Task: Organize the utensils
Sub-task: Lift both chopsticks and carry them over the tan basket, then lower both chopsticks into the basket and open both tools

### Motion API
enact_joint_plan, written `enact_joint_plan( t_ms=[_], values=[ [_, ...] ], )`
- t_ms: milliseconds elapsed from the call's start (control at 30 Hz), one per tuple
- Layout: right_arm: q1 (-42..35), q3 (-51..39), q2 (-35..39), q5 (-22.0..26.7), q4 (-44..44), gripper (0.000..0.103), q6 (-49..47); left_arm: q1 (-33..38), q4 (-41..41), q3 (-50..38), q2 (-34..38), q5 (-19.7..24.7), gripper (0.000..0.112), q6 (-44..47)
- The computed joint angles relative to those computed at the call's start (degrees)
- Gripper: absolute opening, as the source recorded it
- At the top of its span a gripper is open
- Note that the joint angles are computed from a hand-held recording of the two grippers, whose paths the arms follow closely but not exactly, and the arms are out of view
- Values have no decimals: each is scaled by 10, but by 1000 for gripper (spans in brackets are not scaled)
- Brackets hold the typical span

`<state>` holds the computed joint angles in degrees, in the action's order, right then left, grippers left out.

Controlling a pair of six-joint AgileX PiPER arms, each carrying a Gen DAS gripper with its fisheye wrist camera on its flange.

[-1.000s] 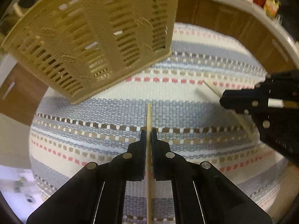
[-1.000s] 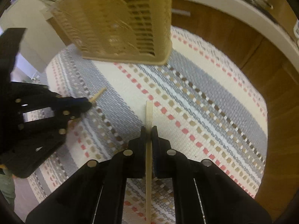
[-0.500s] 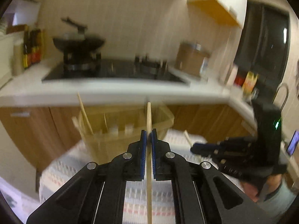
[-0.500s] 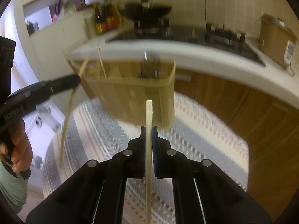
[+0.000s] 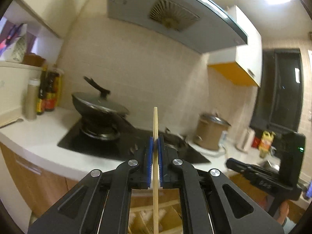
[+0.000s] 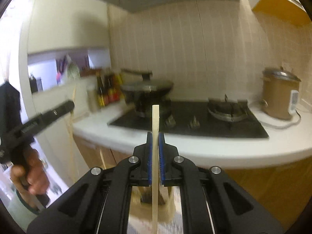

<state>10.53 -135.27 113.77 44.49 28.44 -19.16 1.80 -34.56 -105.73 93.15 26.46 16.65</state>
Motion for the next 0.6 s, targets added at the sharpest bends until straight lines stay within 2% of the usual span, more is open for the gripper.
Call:
enact_joint_plan(
  t_ms=[100, 133, 167, 333, 433, 500, 600],
  values=[
    [11, -27, 26, -43, -10, 5, -2, 22, -114, 5, 18, -33, 3, 78],
    [16, -15, 25, -74, -19, 5, 1, 29, -137, 3, 23, -37, 3, 97],
    [18, -13, 27, -84, -23, 5, 3, 30, -152, 4, 28, -48, 3, 112],
    [7, -118, 112, -59, 20, 5, 1, 28, -215, 19, 58, -88, 3, 182],
    [2, -97, 119, -77, 67, 5, -37, 36, -287, 25, 79, -88, 3, 246],
    [5, -54, 108, -111, 90, 5, -69, 41, -339, 30, 93, -86, 3, 287],
    [4, -28, 106, -125, 121, 5, -102, 44, -384, 40, 105, -85, 3, 331]
  ],
)
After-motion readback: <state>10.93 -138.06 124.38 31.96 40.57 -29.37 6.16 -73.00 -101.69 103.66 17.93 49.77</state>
